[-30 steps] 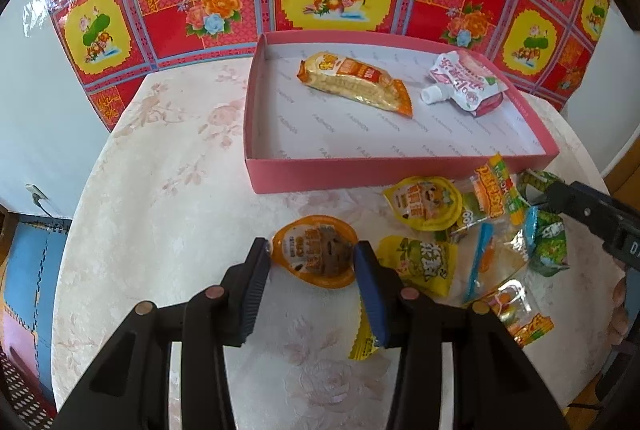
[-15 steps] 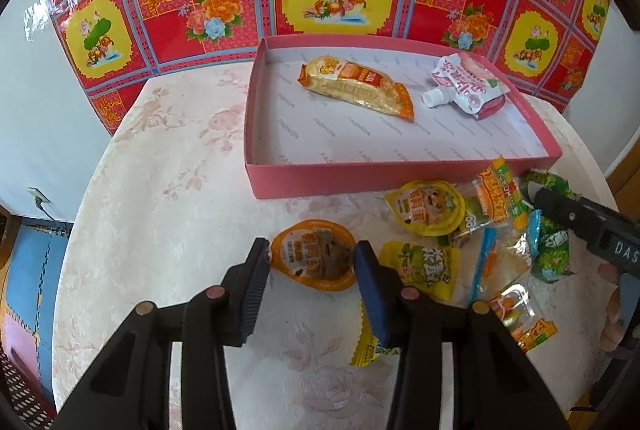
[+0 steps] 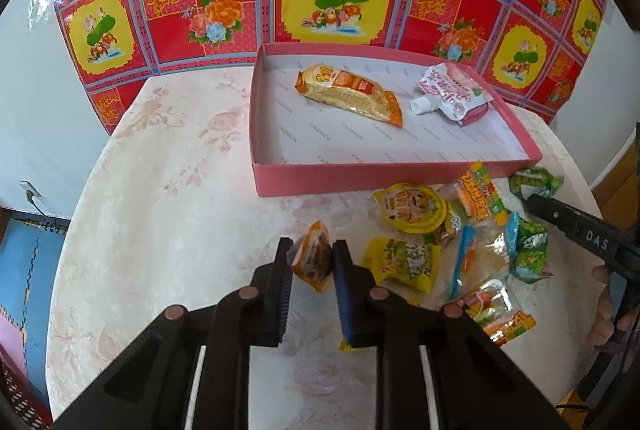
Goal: Organize snacks
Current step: 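Carry the orange packet and green bag into the pink box and open both tools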
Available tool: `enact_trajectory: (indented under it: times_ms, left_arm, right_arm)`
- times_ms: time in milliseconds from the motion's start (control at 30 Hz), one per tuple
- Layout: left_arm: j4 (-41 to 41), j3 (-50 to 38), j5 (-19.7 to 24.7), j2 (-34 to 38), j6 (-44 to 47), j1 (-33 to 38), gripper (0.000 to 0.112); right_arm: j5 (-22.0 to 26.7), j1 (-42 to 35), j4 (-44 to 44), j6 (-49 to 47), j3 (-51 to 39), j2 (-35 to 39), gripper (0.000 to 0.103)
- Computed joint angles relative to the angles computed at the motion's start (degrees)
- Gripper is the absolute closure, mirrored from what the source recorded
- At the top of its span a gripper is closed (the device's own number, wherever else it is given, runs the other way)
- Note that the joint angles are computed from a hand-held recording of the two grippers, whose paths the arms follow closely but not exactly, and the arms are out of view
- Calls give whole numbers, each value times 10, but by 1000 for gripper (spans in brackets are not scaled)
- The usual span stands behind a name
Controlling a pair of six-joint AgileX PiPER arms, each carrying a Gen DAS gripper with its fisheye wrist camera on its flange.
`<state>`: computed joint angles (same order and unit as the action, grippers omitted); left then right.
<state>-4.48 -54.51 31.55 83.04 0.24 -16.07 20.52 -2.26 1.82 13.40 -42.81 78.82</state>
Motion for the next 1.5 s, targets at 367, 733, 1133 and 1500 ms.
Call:
enact_trajectory:
  times_ms: [367,733,1133,1500]
  left_arm:
    - [1,6,-1,-28,-4,-6,92]
    - [-1,3,3,-38,-4,0,92]
    - [-11,-21,2,-28,9,6,92]
    - [-24,-102,0,41,30,14,92]
  right_arm:
    - [-15,-43,139,-154,41,-31,94]
    - [-1,-53,189,-225,49,-76,49]
    - [-27,-2,20,-61,0,8,43]
    - [-28,-31,134,-171,19,-11,58]
